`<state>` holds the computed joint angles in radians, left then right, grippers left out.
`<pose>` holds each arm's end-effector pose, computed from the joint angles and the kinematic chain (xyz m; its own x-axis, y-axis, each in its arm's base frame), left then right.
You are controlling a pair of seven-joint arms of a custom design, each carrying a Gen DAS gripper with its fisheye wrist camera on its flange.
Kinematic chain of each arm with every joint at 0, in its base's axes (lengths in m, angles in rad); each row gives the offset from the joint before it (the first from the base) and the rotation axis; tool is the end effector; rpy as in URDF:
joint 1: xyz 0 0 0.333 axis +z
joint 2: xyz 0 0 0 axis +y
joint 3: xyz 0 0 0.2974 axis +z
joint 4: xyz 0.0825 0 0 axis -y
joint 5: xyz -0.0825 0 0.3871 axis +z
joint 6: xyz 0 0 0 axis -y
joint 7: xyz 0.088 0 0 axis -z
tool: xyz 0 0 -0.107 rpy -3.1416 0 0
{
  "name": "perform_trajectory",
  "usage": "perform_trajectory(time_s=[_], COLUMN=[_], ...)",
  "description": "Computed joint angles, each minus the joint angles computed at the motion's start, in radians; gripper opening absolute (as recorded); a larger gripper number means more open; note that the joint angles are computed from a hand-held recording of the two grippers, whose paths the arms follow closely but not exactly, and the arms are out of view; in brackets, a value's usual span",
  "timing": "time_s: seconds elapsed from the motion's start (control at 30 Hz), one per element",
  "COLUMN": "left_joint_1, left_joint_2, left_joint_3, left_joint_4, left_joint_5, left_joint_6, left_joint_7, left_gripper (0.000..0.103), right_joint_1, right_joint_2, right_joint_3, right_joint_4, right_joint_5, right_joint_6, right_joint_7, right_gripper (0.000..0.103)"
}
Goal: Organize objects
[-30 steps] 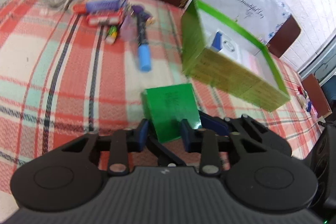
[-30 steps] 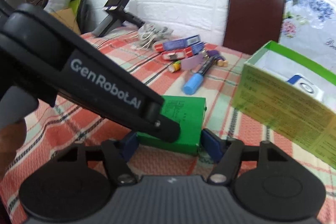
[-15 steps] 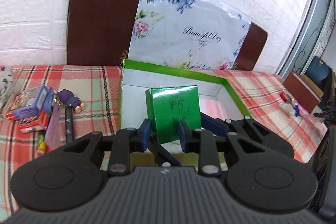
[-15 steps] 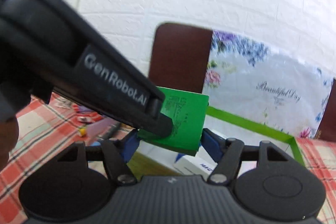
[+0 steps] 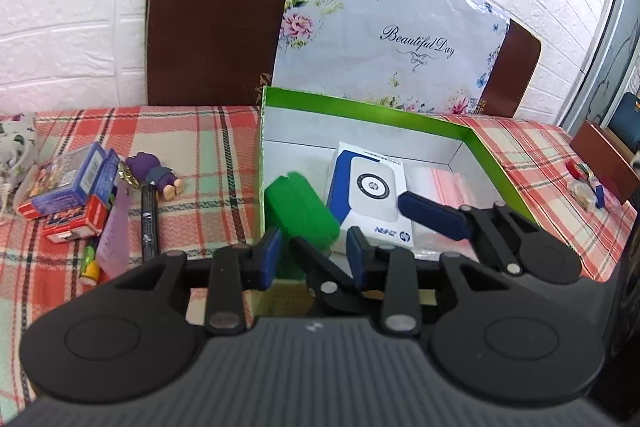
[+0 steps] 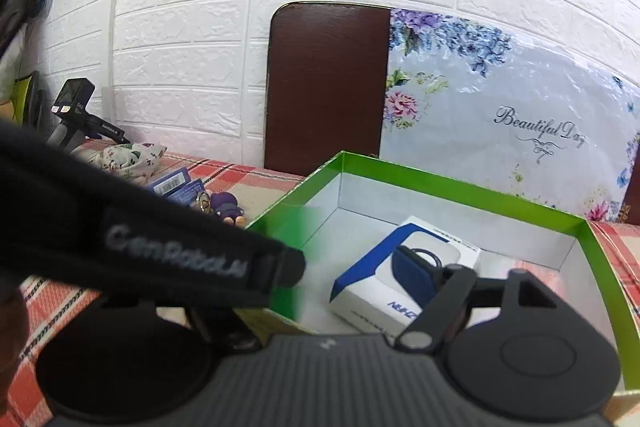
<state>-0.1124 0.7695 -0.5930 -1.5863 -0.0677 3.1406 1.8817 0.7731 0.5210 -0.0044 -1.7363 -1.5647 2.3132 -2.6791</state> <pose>0.6274 -0.3916 0.3268 -0.6460 -0.7348 0.2068 -0.5610 0.2733 -0.7814 0.5001 0.4572 0.2813 -0.1524 -0.9857 0.0713 -0.4362 0.0023 -0.8998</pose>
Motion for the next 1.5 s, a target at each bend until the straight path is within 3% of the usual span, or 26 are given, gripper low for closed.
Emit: perform_trajectory(time_s=[0.1,0.2,0.3,0.57,0.8,0.97,1.07,1.17,1.27,1.37,1.5], left_joint_1=[0.034,0.032,0.089,0.107,0.063,-0.037,-0.148,-0.208,-0.26,-0.336,-0.241], left_joint_2=[-0.033,-0.083,-0.115,-0.204,-0.246,-0.258,-0.255,-0.234,-0.2,-0.155,-0.127], left_joint_3=[-0.025,0.0,-0.035,0.028,0.151,0.303,0.441,0.528,0.606,0.691,0.604], left_joint_4=[-0.061,-0.127,-0.203,-0.348,-0.412,-0.439,-0.448,-0.437,-0.408,-0.388,-0.382], left_joint_5=[0.0,0.009,0.032,0.094,0.134,0.134,0.079,0.009,-0.075,-0.179,-0.138], left_joint_6=[0.033,0.071,0.106,0.196,0.232,0.27,0.309,0.324,0.333,0.406,0.486], left_joint_7=[0.001,-0.035,-0.058,-0.18,-0.277,-0.319,-0.306,-0.287,-0.271,-0.197,-0.19], left_gripper=[0.043,0.047,0.049,0.052,0.052,0.052,0.057,0.059,0.059,0.06,0.073], right_joint_1=[0.013,0.021,0.037,0.09,0.136,0.161,0.165,0.167,0.16,0.164,0.157], right_joint_2=[-0.009,0.0,0.012,0.075,0.125,0.171,0.202,0.244,0.303,0.379,0.504], right_joint_3=[0.008,0.015,0.014,0.009,-0.014,-0.031,-0.04,-0.051,-0.057,-0.074,-0.109], right_joint_4=[0.001,0.022,0.043,0.135,0.205,0.272,0.314,0.368,0.452,0.567,0.764], right_joint_5=[0.024,0.058,0.069,0.187,0.267,0.314,0.35,0.393,0.466,0.529,0.606], right_joint_6=[-0.026,-0.047,-0.057,-0.095,-0.114,-0.11,-0.076,-0.03,0.007,0.012,0.012], right_joint_7=[-0.026,-0.081,-0.111,-0.237,-0.318,-0.379,-0.412,-0.454,-0.526,-0.597,-0.692], right_gripper=[0.088,0.091,0.091,0.091,0.091,0.091,0.09,0.09,0.082,0.072,0.059])
